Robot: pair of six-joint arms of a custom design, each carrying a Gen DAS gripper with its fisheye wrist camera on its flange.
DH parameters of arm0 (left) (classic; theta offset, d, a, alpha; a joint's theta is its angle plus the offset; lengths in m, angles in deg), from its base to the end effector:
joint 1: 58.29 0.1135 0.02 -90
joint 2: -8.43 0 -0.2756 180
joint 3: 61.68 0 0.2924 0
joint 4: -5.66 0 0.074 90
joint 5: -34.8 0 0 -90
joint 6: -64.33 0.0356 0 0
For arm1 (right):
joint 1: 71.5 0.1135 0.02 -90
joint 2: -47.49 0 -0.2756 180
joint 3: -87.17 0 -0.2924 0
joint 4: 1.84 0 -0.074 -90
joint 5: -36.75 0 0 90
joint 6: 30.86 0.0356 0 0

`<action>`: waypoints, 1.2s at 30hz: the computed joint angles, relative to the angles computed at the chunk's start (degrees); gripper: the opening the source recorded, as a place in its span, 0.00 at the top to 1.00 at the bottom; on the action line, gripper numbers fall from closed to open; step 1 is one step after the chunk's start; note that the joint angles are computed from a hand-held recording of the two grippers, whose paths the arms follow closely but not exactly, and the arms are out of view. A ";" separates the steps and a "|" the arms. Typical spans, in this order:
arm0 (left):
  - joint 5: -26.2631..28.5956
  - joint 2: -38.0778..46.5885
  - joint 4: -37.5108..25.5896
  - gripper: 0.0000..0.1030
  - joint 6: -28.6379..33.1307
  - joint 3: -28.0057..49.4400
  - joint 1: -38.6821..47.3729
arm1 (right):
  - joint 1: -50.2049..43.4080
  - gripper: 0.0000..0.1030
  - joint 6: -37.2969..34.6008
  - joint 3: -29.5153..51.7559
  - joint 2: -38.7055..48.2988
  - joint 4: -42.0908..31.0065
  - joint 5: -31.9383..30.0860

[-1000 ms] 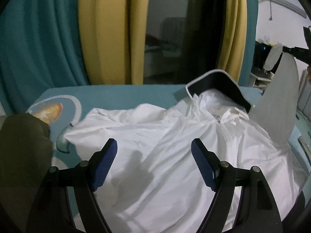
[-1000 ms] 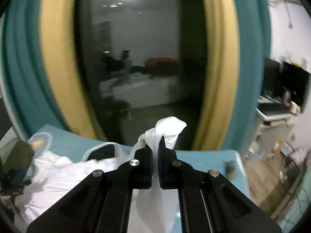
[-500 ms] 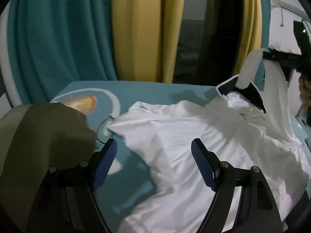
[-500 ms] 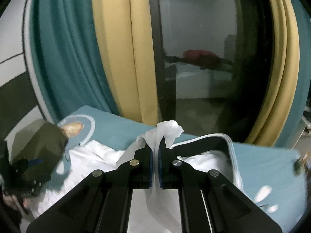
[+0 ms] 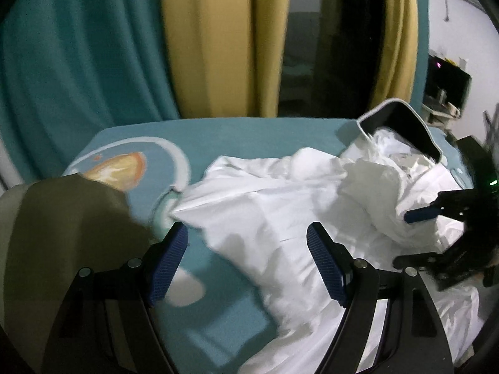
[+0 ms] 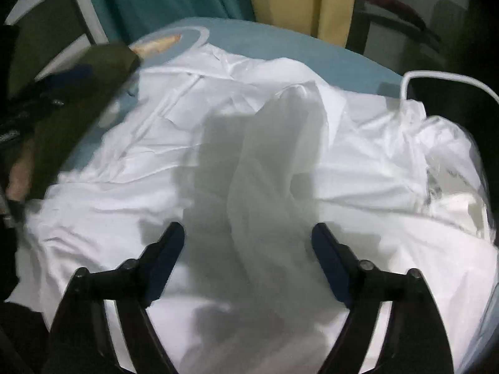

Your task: Fold large clothes

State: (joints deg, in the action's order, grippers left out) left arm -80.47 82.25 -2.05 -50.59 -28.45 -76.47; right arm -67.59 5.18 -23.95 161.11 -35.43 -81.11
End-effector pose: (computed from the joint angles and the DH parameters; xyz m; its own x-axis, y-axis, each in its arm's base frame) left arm 0.2289 -0.0592 0.1086 -0.6485 -0.1881 -0.7376 -0.2877 0.9577 0.0088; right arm 0.3575 0.0411 0.0569 -0.4498 -0.7473 -0.4891 -0.8810 0.4612 0.1057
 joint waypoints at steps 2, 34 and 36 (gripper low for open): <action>1.67 5.13 1.80 0.21 1.42 3.19 -0.17 | -3.25 0.19 -3.34 1.77 -0.34 -3.92 -1.93; 1.40 33.84 -7.61 0.21 9.85 31.48 -1.02 | -22.70 0.98 -1.28 46.90 27.14 -6.62 1.07; 0.51 32.85 -7.31 0.21 10.64 29.97 0.73 | -23.08 0.98 -1.61 49.32 28.86 -8.90 1.27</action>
State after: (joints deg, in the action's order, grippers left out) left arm -79.96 115.09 -9.35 -39.94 1.52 -75.74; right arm -90.67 3.57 25.38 189.97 -44.33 -79.84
